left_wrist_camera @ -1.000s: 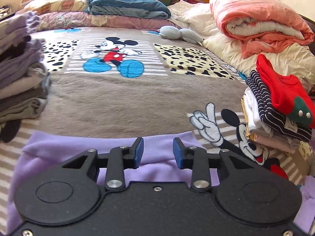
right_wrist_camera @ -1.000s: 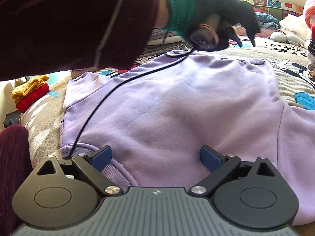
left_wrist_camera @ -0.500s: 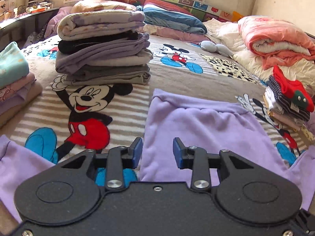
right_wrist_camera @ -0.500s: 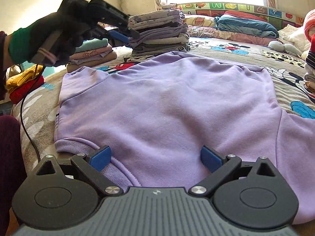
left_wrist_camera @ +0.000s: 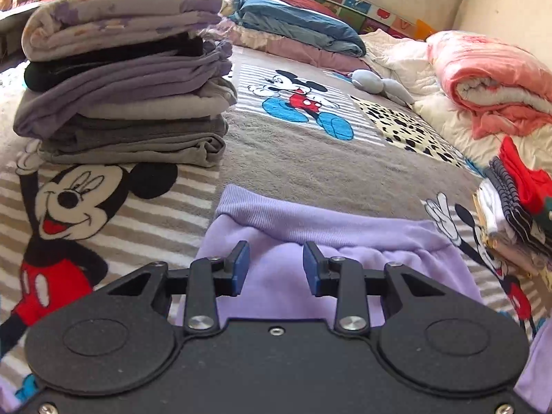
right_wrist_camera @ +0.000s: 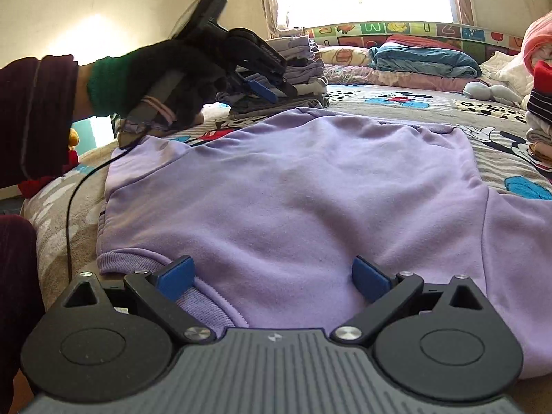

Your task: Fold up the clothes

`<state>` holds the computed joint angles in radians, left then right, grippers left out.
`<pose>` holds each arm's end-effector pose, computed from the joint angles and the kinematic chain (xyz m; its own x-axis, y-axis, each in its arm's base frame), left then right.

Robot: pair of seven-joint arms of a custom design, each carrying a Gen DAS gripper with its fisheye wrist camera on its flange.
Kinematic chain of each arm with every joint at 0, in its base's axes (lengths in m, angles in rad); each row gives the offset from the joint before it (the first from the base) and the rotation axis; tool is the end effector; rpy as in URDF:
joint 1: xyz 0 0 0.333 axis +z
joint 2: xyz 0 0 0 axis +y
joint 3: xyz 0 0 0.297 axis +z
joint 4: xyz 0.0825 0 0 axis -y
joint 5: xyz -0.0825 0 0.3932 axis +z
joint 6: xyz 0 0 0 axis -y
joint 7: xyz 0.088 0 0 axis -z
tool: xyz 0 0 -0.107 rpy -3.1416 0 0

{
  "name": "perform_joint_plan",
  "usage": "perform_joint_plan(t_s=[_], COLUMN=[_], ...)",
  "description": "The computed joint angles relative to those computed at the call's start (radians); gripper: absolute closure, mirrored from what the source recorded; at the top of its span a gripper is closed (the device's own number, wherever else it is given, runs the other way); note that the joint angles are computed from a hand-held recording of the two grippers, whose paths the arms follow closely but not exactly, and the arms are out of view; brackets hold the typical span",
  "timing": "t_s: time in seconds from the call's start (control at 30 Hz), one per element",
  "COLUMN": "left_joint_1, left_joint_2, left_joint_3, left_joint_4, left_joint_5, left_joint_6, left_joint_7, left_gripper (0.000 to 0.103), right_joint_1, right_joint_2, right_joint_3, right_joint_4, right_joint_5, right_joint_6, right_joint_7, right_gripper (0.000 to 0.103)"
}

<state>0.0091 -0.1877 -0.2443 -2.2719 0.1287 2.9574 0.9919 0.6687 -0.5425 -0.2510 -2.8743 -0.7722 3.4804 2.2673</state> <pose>0.5295 -0.1418 0.5136 0.0813 -0.9568 0.2793 -0.6502 -0.2633 -0.7127 0.3027 0.2252 0.4353 0.6181 -0.7601 -0.2005 -0.4731 -0.1560 -0.8671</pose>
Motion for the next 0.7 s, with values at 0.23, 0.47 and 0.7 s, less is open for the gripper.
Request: perform_joint_plan(t_s=[0.23,0.47,0.7], left_joint_1=[-0.031,-0.065,-0.065], left_joint_2=[0.198,0.173,0.090], left_joint_3=[0.078,0.089,0.082], left_joint_4=[0.193,0.163,0.085], left_joint_5=[-0.083,-0.117,0.106], left_joint_6=[-0.116,-0.026,0.000], left_joint_7=[-0.004,0.090,-0.029], left_gripper=[0.082,0.072,0.062], right_joint_1=[-0.014,-0.085,-0.171], right_joint_2=[0.028,0.050,0.058], right_joint_3=[-0.017,0.025,0.096], right_joint_4=[0.001,0.014,0.020], right_joint_5=[-0.043,-0.120,-0.168], right_joint_6=[0.066,0.113,0.149], right_joint_7=[0.053,0.142,0.208], right_gripper=[0.005,0.005,0.005])
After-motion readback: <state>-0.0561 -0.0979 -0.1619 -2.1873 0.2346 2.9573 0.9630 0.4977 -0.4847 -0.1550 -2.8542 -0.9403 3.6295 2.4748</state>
